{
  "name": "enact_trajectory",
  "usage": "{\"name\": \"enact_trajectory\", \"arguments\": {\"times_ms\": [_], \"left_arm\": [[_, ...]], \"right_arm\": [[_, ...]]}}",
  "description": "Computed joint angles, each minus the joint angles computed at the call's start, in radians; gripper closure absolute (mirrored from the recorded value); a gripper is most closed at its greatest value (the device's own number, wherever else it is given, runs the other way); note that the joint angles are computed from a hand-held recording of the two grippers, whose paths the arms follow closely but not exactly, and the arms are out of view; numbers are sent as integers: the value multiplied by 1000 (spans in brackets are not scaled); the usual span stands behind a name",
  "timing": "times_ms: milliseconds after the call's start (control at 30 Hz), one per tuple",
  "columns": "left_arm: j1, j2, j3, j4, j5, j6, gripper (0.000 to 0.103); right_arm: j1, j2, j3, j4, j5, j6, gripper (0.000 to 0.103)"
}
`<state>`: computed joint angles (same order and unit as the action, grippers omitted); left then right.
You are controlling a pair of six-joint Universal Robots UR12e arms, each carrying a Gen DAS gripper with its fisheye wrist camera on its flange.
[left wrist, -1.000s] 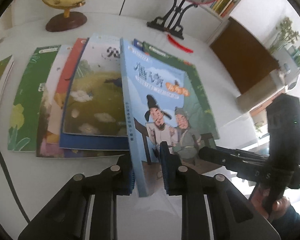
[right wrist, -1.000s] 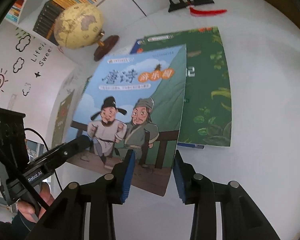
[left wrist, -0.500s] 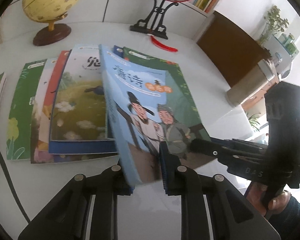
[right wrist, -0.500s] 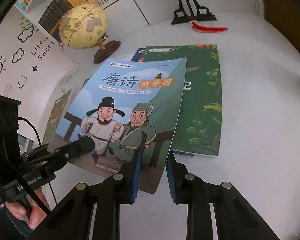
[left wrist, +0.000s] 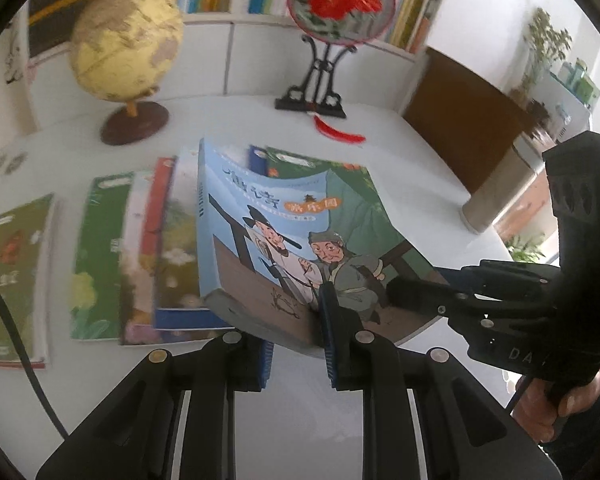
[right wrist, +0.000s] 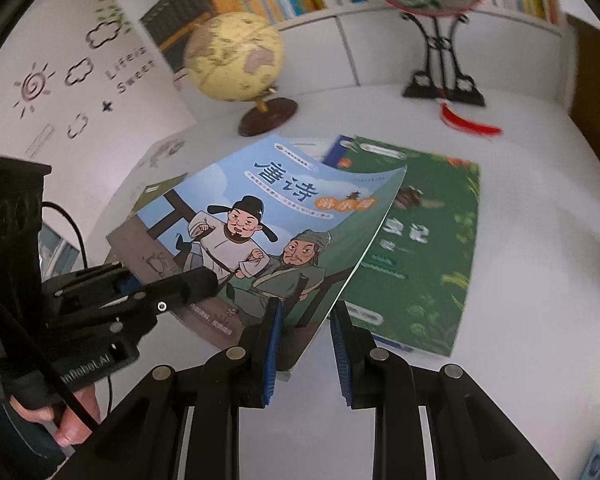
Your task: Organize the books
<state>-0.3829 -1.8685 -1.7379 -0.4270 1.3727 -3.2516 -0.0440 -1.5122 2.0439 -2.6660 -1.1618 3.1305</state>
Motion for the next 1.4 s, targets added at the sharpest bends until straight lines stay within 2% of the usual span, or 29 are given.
{"name": "enact_trajectory", "arguments": {"times_ms": [200,367,667,867,1000,1200,1400], "left_arm": [[29,49,-42,51,46,-25,86],[82,97,-91,99,61,-28,86],[240,150,-152,142,-24,20,86],[316,141,-164,164,-73,35,86],[353,119,-163,168,-102,43,85],[381,78,-157,145,-131,51,85],[399,61,-172,112,-158,55,84]], "right_arm": [[53,13,-46,-5,-11,-44,79],[109,42,-96,-23,-9,-35,79],[260,151,-245,-37,-94,40,79],[335,243,-357,-20,-132,89,79],[360,290,-411,-2,-146,99,79],[388,358,-485,57,-178,98,79],[395,393,-514,114,-191,112,79]]}}
